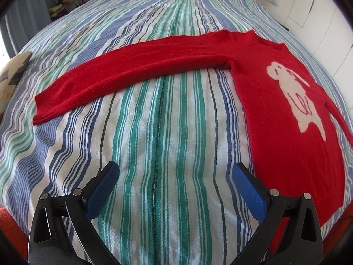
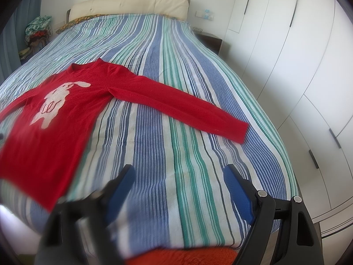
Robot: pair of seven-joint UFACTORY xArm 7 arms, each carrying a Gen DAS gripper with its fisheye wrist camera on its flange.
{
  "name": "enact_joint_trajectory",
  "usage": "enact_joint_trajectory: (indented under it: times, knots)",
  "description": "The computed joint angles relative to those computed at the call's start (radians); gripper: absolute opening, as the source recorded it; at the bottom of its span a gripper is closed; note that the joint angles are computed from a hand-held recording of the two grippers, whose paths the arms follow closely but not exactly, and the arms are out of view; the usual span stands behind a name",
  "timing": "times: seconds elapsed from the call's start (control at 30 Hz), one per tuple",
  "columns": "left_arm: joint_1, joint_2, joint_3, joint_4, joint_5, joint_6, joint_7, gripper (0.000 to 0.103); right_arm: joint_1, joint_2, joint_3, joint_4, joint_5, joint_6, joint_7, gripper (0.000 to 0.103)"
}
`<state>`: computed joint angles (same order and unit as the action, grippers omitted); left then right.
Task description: Fold small clothes
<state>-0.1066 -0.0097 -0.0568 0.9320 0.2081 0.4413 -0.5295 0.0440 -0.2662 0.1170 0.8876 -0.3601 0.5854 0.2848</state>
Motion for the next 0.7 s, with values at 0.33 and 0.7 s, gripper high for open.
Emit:
enact_joint_trajectory:
  times: [0.33,0.7]
  knots:
    - [-0.025,-0.068,-0.022,-0.044,-0.09,0.021,0.045,0.102,0.002,-0.001,0.0,-0.002,0.001,0.005,-0.002,0.082]
    - [-0.02,-0.069,-0.025,-0.046,-0.076,0.023,0.028,0.102,0.003,0.0,0.001,-0.004,-0.005,0.004,0.006,0.082]
